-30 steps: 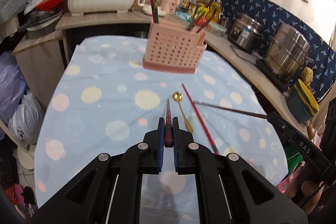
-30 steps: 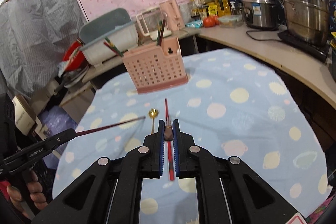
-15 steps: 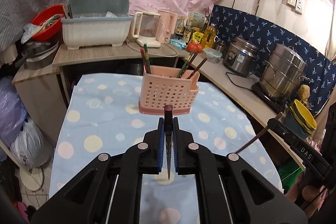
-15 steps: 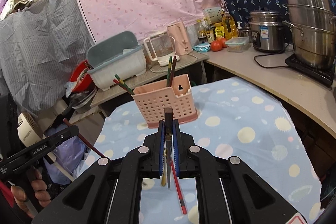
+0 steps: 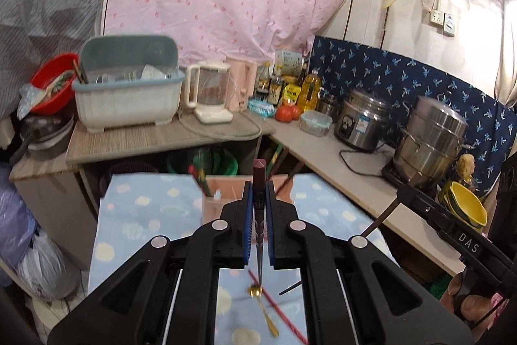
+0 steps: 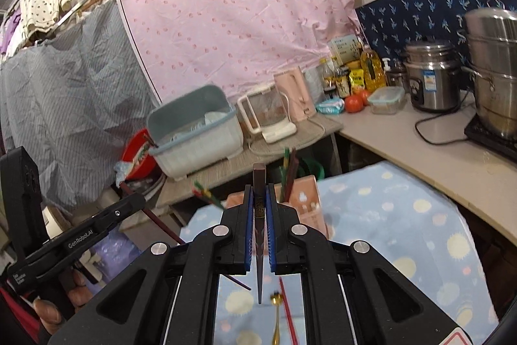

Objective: Organize utensils
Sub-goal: 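Lift both chopsticks and carry them above the pink holder with both tools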

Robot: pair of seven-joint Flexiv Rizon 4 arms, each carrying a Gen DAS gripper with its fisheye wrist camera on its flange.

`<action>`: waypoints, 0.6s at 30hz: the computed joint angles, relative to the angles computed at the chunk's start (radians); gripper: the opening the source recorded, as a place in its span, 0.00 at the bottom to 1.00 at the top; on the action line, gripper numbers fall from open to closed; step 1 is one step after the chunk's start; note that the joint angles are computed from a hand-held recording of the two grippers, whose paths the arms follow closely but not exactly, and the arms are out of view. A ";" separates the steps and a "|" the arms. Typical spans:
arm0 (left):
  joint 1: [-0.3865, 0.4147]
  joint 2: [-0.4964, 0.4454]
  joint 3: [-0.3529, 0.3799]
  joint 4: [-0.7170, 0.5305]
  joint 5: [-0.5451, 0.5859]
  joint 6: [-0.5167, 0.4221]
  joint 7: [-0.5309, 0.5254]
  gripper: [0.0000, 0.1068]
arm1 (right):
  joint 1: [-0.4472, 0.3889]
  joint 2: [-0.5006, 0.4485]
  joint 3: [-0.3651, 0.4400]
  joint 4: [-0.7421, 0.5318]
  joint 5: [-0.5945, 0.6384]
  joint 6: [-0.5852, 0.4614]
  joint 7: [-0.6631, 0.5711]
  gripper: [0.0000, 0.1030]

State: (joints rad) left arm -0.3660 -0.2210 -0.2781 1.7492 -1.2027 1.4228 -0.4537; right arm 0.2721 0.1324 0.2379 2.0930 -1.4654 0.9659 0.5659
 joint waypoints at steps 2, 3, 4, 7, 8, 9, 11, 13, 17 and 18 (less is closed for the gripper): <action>0.001 -0.034 -0.005 -0.060 0.034 0.011 -0.020 0.06 | -0.010 -0.020 -0.020 -0.039 -0.027 0.011 -0.005 0.07; 0.004 -0.049 -0.011 -0.086 0.049 0.019 -0.029 0.06 | -0.015 -0.027 -0.027 -0.054 -0.039 0.015 -0.006 0.07; 0.007 -0.070 -0.013 -0.121 0.080 0.024 -0.052 0.06 | -0.021 -0.037 -0.036 -0.071 -0.051 0.019 -0.007 0.07; 0.017 -0.131 -0.017 -0.216 0.190 0.036 -0.136 0.06 | -0.034 -0.071 -0.059 -0.126 -0.077 0.030 -0.008 0.07; 0.017 -0.154 -0.012 -0.248 0.231 0.041 -0.168 0.06 | -0.038 -0.083 -0.067 -0.142 -0.087 0.035 -0.005 0.07; 0.019 -0.171 -0.013 -0.272 0.261 0.043 -0.191 0.06 | -0.042 -0.097 -0.076 -0.162 -0.100 0.038 0.000 0.07; 0.019 -0.213 -0.004 -0.332 0.329 0.041 -0.246 0.06 | -0.048 -0.125 -0.093 -0.197 -0.121 0.047 0.014 0.07; 0.014 -0.255 0.017 -0.393 0.401 0.023 -0.314 0.06 | -0.051 -0.151 -0.105 -0.227 -0.128 0.054 0.020 0.07; -0.002 -0.325 0.076 -0.491 0.531 -0.015 -0.438 0.06 | -0.041 -0.205 -0.124 -0.277 -0.110 0.041 -0.020 0.07; 0.000 -0.340 0.083 -0.510 0.553 -0.031 -0.461 0.06 | -0.040 -0.219 -0.129 -0.283 -0.105 0.045 -0.026 0.07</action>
